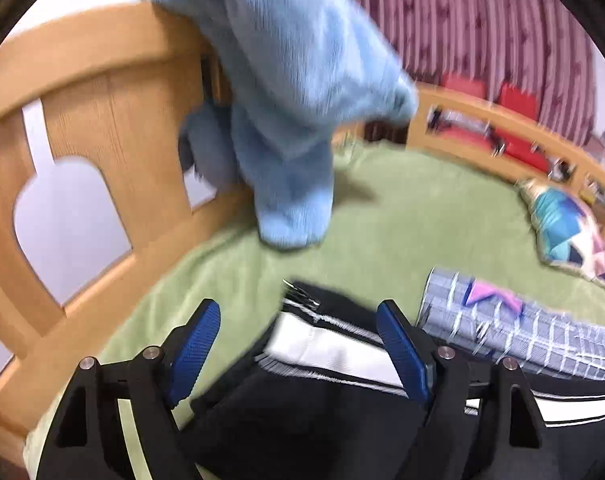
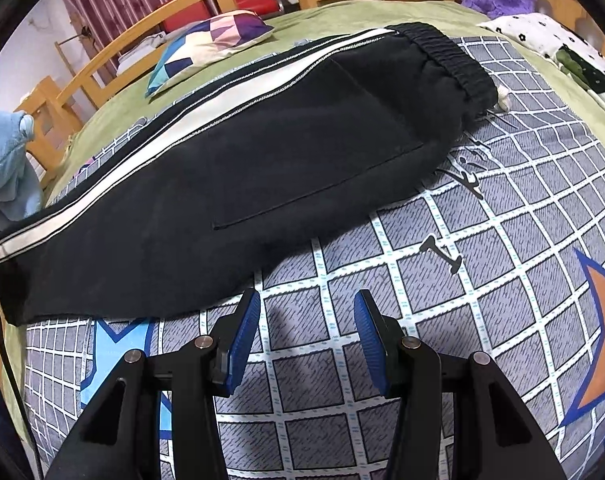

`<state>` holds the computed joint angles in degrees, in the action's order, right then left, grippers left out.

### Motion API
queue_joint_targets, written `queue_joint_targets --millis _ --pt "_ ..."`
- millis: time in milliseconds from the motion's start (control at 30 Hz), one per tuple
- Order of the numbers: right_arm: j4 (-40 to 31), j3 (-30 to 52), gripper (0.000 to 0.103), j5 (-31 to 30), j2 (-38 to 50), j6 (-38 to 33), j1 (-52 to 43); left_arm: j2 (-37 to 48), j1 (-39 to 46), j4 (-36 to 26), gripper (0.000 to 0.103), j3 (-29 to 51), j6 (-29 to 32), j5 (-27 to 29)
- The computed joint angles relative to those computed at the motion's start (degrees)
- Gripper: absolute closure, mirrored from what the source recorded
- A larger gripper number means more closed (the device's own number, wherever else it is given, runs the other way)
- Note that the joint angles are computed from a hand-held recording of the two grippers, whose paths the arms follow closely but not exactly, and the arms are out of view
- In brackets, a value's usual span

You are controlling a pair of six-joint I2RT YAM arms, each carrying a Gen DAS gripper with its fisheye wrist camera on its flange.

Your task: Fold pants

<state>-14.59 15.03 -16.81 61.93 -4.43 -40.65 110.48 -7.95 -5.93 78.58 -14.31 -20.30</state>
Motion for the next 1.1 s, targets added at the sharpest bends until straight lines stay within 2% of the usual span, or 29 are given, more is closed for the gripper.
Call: queue_joint_targets --millis 33,100,167,300,500,600,633,733,800,1000,1067,1100 --pt "0.1 -0.2 0.055 0.0 0.1 0.3 0.2 -1.9 -0.7 1.9 0.024 -2.4 1.2 -0.9" --pt "0.1 -0.1 0.055 -0.1 0.3 1.0 0.8 -3.6 -1.4 1.5 0.023 -4.7 2.1 -0.6" --pt "-0.2 0.3 0.055 -0.6 -0.1 1.4 1.2 -5.2 -2.1 0.1 0.023 -7.5 2.6 2.3" --pt "0.2 1.1 0.055 -2.7 -0.2 0.1 -1.2 -9.6 -3.9 1.1 0.023 -18.8 0.0 12.2" --pt "5.8 5.5 0.046 -8.3 11.0 -0.9 -8.0 -13.3 -5.3 11.4 0.024 -36.6 -8.8 27.2" --pt "9.7 8.0 0.041 -12.2 17.9 -0.3 -10.1 -9.3 -2.3 21.2 0.024 -43.0 -17.8 38.2" --pt "10.6 8.5 0.040 -13.4 19.7 -0.2 -10.7 -7.7 -1.7 25.3 0.024 -44.2 -18.9 38.9" --pt "15.0 11.6 0.040 -16.0 28.0 2.7 -11.0 -5.3 -0.6 29.2 0.024 -43.0 -20.0 40.5" --pt "18.2 14.1 0.040 -18.3 32.8 5.4 -11.0 -1.5 0.1 28.3 0.024 -38.5 -20.8 41.2" --pt "27.7 21.8 0.040 -18.9 44.1 16.8 -9.7 5.8 0.8 28.8 0.025 -28.9 -26.2 40.0" --pt "29.1 24.5 0.041 -18.2 46.6 20.7 -8.8 7.5 1.4 30.1 0.026 -27.2 -30.2 39.9" --pt "28.9 25.7 0.053 -17.6 47.4 21.7 -8.4 8.0 1.5 30.7 0.028 -26.7 -32.3 39.7"
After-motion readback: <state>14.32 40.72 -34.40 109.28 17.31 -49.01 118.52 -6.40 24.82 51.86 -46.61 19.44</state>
